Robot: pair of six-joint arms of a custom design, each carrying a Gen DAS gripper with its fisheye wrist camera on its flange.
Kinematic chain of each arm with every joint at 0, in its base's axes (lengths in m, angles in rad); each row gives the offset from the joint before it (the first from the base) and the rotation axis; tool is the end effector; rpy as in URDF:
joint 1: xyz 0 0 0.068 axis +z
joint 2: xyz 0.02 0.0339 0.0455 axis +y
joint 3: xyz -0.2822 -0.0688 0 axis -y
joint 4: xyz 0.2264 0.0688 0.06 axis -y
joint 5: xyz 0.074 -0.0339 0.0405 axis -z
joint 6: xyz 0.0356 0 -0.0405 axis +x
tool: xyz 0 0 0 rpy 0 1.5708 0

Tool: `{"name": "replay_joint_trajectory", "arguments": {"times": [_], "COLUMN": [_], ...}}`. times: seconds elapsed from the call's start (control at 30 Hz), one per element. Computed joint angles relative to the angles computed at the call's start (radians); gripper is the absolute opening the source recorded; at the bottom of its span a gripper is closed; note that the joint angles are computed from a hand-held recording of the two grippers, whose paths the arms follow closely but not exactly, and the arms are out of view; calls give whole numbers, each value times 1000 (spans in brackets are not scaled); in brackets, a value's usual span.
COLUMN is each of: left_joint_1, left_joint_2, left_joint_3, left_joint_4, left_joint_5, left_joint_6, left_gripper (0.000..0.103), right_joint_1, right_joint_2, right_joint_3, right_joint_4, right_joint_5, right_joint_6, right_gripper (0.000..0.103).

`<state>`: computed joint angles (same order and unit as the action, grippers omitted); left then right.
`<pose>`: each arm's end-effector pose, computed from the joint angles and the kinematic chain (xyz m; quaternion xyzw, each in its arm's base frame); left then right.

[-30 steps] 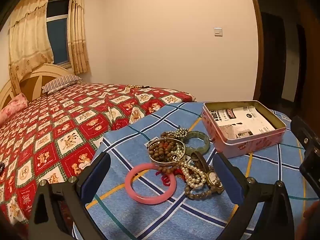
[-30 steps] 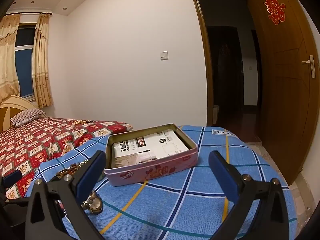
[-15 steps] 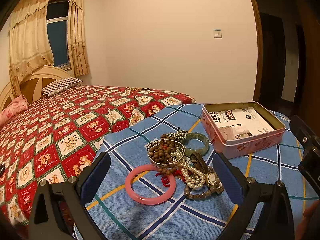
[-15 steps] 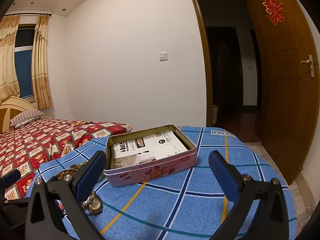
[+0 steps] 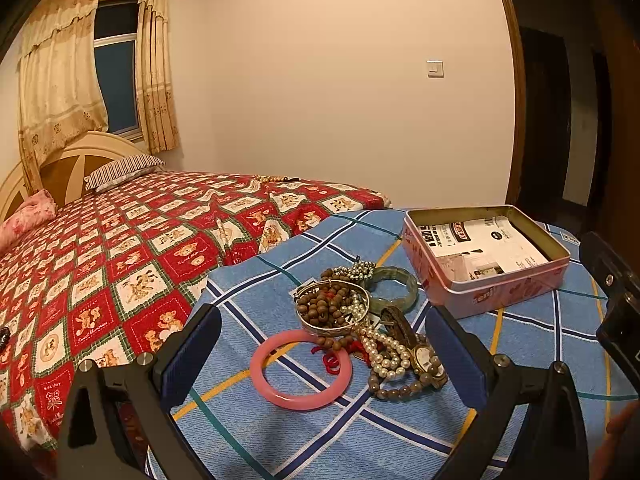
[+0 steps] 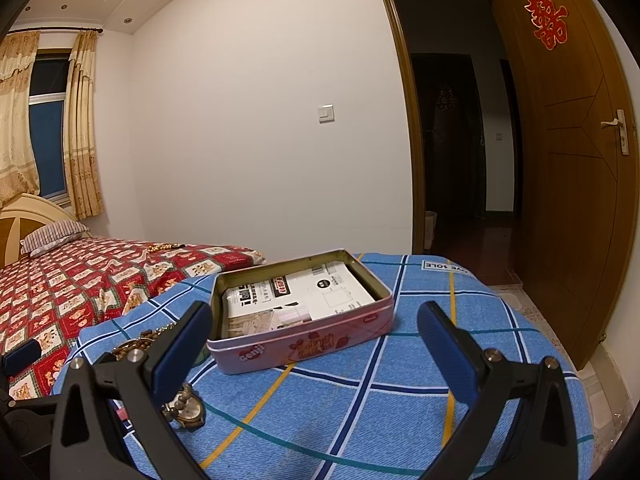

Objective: Organize jewelry

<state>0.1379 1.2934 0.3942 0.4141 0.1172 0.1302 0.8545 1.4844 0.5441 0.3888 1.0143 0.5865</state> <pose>0.2257 0.0271 0.1940 0.0270 0.8549 0.0192 0.5178 0.1913 0.1737 0.1985 0.1329 0.7879 -0.0372 0.6002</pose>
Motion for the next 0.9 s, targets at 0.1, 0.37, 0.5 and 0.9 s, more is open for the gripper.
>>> {"name": "replay_joint_trajectory", "arguments": {"times": [0.1, 0.37, 0.5, 0.9], "left_joint_1": [0, 2, 5, 8], "left_joint_2": [-1, -2, -5, -6], "left_joint_3": [2, 1, 9, 7], "left_joint_4": [-3, -3, -19, -16], "left_joint_5": [0, 3, 7, 11], "left_joint_6": [0, 0, -1, 1], "left_gripper": [101, 101, 101, 101], "right_joint_1": [0, 0, 1, 2], "right_joint_2": [0, -1, 0, -1], "right_joint_3": [-1, -2, -2, -3], "right_joint_4": [2, 2, 2, 5], "right_joint_5": [1, 0, 1, 3], "right_joint_6": [0, -1, 0, 0], "right_gripper": [103, 103, 103, 103]}}
